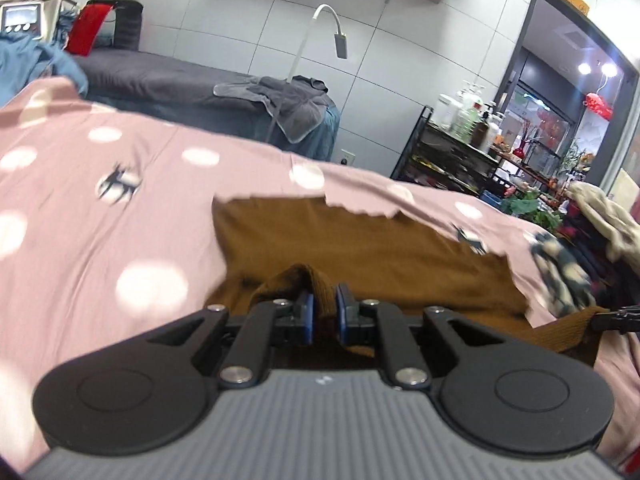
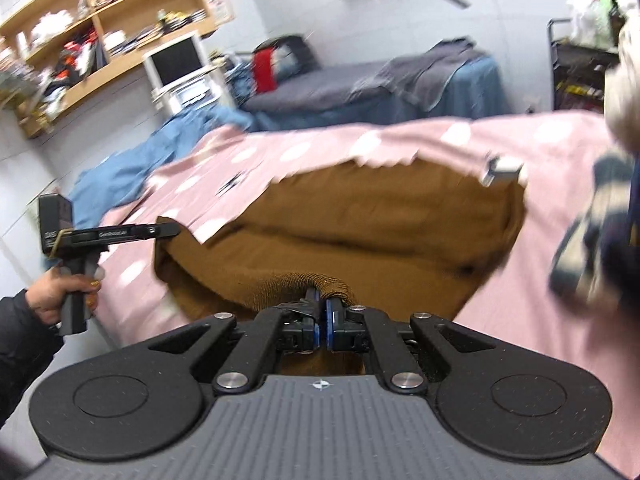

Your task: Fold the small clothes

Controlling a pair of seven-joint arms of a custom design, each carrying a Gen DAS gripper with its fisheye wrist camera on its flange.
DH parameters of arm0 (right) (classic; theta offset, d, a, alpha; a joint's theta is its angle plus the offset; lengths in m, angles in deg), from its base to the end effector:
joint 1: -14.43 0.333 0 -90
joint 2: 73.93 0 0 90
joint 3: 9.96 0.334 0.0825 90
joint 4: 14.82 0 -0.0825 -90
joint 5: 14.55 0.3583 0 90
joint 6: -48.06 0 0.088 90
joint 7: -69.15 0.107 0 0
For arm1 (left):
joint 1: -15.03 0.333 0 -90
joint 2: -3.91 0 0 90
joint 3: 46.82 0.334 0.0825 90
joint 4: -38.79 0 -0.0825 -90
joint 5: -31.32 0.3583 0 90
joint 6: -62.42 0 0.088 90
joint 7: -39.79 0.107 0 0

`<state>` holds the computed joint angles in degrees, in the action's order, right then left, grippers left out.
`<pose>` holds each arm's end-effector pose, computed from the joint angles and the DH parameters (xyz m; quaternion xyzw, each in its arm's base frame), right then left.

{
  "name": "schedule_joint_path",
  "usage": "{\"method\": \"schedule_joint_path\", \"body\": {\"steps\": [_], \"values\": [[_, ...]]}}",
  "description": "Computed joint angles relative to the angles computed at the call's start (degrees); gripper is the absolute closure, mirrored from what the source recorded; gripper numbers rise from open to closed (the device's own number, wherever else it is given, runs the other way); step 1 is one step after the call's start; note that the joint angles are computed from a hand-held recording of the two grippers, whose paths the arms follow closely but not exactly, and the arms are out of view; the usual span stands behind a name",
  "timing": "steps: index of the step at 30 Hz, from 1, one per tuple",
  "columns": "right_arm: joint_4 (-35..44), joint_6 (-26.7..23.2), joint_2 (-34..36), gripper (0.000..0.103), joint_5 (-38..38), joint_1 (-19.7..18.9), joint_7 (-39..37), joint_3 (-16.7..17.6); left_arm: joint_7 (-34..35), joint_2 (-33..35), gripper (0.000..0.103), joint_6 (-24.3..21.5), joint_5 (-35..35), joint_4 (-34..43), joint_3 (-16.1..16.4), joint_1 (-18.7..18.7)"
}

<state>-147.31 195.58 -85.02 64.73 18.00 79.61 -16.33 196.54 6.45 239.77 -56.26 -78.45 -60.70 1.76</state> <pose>0.4833 -0.0425 0.4904 -0.6891 0.5313 -0.1370 0.4734 0.5254 -0.1741 0.5044 -0.5703 0.6502 -0.4768 0.1568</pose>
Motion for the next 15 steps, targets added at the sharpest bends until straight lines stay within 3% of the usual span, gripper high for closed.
{"method": "schedule_joint_path", "body": {"steps": [2,5,8,12,15], "values": [[4.02,3.39,3.91,0.098,2.97,0.26,-1.28,0.52,-5.17,5.54,0.092,0.55,5.15,6.02,0.05,0.03],[9.37,8.80,8.93,0.098,6.24,0.35,-3.02,1.95,-19.09,13.52,0.092,-0.29,19.91,13.83,1.61,-0.93],[14.06,14.75,13.24,0.098,9.89,0.66,-7.96,3.73,-33.43,20.72,0.093,-2.27,36.88,21.38,8.52,-6.27],[20.92,17.66,19.53,0.098,7.71,-0.21,-5.09,4.90,-46.39,29.59,0.093,-4.13,46.30,32.32,14.57,-9.85],[25.67,19.28,23.94,0.098,3.95,-1.08,-1.38,6.17,-58.41,36.09,0.093,-6.80,53.37,40.65,23.03,-14.10]]}}
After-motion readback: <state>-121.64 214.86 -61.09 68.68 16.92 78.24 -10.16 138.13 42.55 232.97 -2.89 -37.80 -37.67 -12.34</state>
